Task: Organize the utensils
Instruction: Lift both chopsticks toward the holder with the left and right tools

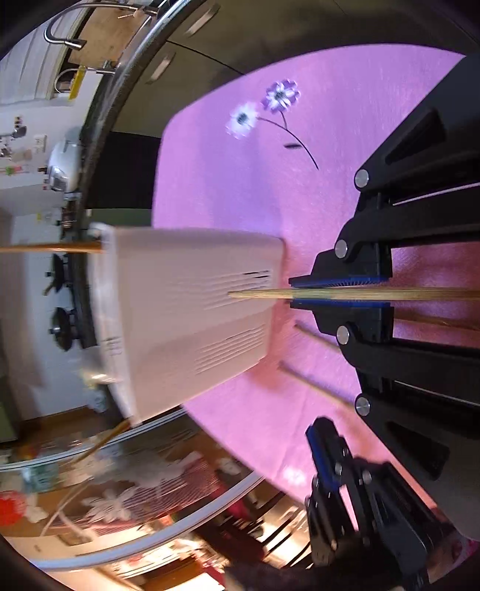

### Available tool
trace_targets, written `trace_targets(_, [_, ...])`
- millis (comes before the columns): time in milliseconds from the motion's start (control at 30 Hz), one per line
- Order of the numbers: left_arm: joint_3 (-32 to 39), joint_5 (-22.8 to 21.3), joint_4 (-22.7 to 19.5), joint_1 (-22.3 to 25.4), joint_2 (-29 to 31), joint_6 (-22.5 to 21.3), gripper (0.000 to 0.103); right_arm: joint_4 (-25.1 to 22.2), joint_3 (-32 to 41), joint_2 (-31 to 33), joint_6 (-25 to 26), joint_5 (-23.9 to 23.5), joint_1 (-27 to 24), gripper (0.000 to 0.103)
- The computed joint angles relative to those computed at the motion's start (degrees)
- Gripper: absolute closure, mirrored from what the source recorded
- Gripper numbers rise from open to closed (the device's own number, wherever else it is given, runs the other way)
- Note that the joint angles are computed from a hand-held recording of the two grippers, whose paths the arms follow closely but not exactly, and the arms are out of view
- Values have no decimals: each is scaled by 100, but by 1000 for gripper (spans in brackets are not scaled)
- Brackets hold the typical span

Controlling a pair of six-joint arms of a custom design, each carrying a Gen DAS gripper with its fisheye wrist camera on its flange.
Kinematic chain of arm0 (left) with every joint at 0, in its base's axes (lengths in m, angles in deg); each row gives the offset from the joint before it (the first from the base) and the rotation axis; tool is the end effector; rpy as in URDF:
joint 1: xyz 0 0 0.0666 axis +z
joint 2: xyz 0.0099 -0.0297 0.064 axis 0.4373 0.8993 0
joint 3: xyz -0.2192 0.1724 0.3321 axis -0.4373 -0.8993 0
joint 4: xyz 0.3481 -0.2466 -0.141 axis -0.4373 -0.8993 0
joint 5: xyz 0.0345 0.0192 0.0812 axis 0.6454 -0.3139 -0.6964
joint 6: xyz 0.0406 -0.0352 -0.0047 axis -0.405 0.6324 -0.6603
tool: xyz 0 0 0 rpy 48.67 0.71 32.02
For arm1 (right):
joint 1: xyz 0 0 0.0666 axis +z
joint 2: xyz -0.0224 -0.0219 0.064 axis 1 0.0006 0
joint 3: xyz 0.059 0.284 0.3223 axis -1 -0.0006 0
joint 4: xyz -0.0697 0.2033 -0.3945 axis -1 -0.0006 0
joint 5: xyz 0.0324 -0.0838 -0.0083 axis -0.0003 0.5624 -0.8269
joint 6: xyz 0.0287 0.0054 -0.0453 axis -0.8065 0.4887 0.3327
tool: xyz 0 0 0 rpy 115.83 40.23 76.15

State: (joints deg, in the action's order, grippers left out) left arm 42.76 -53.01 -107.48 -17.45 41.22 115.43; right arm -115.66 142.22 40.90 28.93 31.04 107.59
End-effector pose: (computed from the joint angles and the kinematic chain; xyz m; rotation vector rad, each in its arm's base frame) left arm 0.3844 -0.3393 0.3394 -0.2771 2.4046 -0.0132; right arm 0.4873 0.1687 0.3580 -0.7652 2.2737 0.5323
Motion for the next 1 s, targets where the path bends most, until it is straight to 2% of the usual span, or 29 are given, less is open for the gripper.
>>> trace_targets(67, [49, 20, -75, 7, -10, -24, 95, 22, -17, -118, -31, -148, -94, 97])
trace_targets(167, [97, 275, -189, 84, 48, 72, 95, 46, -74, -318, -82, -329, -225, 97])
trace_targets(300, [167, 406, -333, 101, 217, 64, 95, 25, -80, -391, -120, -420, -277, 97])
trace_targets(433, [253, 399, -482, 120, 392, 166, 89, 71, -137, -412, -160, -487, -291, 97])
trace_targets(533, [286, 439, -507, 177, 476, 167, 74, 87, -132, -385, -167, -517, -298, 97])
trace_targets(600, [313, 445, -509, 190, 528, 133, 74, 110, -135, -375, -187, -527, -302, 97])
trace_targets(633, [305, 531, -477, 223, 551, 138, 74, 123, -145, -376, -198, -526, -300, 97])
trace_targets(667, [297, 458, -458, 226, 558, 161, 85, 127, -145, -373, -210, -529, -302, 97])
trace_targets(733, [304, 427, -484, 244, 560, 172, 96, 136, -142, -361, -228, -538, -308, 97])
trace_targets(867, [185, 574, -270, 297, 462, 143, 97, 170, -153, -373, -260, -565, -313, 97])
trace_targets(1000, [93, 455, -177, 250, 308, 95, 97, 212, -161, -416, -293, -621, -345, 96])
